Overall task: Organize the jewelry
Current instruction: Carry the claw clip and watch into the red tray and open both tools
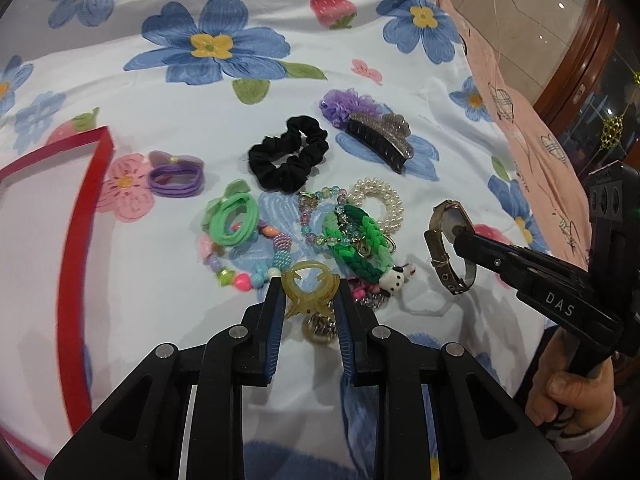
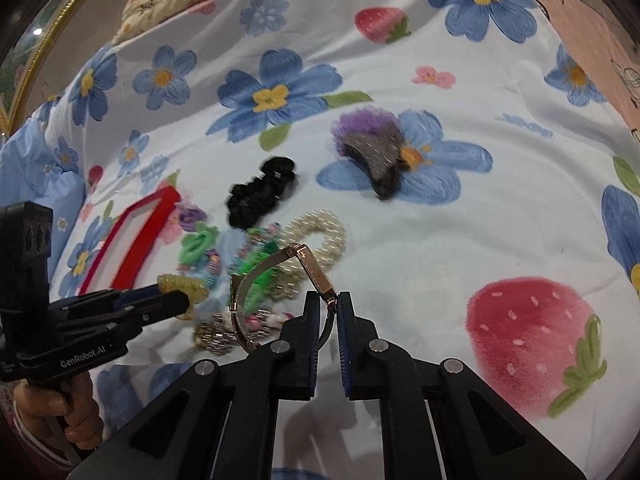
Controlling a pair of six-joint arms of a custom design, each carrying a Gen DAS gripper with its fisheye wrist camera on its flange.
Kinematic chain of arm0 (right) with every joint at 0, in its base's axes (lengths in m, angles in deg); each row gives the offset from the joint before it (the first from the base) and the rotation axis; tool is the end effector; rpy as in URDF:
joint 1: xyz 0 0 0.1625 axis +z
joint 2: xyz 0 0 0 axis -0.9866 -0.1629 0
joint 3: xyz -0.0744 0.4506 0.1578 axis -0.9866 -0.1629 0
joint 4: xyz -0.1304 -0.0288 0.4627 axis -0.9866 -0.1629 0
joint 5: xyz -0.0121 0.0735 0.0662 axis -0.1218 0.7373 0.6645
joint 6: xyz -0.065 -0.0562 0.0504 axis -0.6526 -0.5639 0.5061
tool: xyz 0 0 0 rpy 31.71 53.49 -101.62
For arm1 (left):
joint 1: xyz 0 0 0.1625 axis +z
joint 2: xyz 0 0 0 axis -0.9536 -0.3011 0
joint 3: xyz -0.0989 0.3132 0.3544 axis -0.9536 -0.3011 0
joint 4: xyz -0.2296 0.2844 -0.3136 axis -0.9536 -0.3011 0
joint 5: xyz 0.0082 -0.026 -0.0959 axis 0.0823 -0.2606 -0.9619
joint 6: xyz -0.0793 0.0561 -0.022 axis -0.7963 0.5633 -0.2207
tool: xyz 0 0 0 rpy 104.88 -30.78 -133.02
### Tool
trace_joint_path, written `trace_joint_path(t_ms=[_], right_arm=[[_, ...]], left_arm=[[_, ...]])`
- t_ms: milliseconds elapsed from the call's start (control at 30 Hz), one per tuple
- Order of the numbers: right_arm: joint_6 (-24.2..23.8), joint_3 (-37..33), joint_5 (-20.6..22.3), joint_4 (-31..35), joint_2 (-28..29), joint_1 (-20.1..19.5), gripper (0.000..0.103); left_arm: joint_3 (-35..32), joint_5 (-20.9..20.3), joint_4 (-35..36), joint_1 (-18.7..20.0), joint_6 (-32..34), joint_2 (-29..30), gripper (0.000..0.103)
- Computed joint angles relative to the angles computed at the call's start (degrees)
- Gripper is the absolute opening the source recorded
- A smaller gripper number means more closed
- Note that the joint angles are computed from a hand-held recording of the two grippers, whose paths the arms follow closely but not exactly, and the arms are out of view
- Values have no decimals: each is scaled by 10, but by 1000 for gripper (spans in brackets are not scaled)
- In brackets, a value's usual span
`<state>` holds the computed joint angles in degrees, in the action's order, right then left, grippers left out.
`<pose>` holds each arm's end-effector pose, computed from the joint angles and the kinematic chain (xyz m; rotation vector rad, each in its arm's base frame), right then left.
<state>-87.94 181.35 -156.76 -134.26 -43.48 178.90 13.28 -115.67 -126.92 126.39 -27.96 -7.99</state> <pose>0.1885 -0.6527 0.2427 0.3600 -2.5394 0.8412 -0.2699 -0.6766 0.1581 0.6183 2.6486 -0.5955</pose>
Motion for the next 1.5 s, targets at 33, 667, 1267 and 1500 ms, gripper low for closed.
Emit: trace_joint_path(t_ms=[33, 667, 1267, 1500], right_arm=[[-2, 0, 3, 0, 0, 4, 8], [-28, -40, 51, 47, 66, 64, 8], [-58, -146, 87, 131, 179, 116, 8], [-71, -199, 72, 166, 231, 127, 8]], left_arm=[[6, 2, -4, -1, -2, -7, 22], [93, 77, -42, 16, -39, -132, 22], [103, 129, -37, 70, -54, -190, 22], [81, 128, -19, 100, -54, -181, 22]])
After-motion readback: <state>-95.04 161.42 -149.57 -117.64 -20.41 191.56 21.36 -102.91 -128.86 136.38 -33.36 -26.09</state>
